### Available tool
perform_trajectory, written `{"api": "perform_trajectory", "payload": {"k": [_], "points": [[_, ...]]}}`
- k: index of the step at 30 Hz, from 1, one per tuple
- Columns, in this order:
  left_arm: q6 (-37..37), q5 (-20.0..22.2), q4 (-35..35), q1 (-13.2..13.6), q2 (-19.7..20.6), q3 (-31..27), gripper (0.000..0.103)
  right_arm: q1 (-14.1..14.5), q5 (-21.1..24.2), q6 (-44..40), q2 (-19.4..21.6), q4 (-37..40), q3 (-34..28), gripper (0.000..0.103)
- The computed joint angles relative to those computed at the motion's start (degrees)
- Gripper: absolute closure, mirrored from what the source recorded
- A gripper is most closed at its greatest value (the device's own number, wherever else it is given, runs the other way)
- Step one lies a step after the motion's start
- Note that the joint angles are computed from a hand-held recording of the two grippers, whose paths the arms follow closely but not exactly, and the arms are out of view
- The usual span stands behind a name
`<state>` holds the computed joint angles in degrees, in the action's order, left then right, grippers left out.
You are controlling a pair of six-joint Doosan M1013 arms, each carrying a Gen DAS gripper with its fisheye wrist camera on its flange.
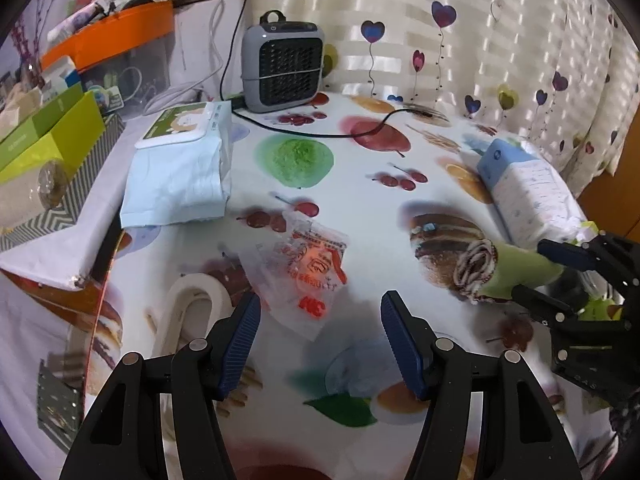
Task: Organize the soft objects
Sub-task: 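Grasp the clear plastic bag with the left gripper while the right grasps the green rolled towel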
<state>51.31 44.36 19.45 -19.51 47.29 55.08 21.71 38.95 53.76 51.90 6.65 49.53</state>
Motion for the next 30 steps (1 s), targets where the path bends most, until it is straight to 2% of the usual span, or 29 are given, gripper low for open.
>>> {"api": "perform_trajectory", "payload": {"k": [6, 14, 21, 26, 30], "points": [[0.34, 3.19, 1.59, 0.06, 2.27, -3.77, 0.040, 0.60, -0.26, 2.13, 0.74, -4.12, -0.93, 0.054], [2.24, 6.82, 0.36, 0.15, 4.69, -7.67, 0.040, 1.28, 0.08, 7.44, 1.24, -8.47, -1.60, 0.054], [1.47, 6.17, -0.10, 0.32, 5.13, -7.98, 0.040, 1.22, -0.62, 9.39, 1.32, -8.19, -1.62, 0.054], [0.55, 6.74, -1.47, 0.77, 5.63, -8.39, 0.041, 1.26, -1.24, 10.80, 1.23, -8.71, -1.37, 0.062], [-0.07, 6.33, -0.37, 0.76, 5.58, -8.07, 0.055, 1.23, -1.79, 11.91, 1.13, -8.85, -1.11, 0.068]]}}
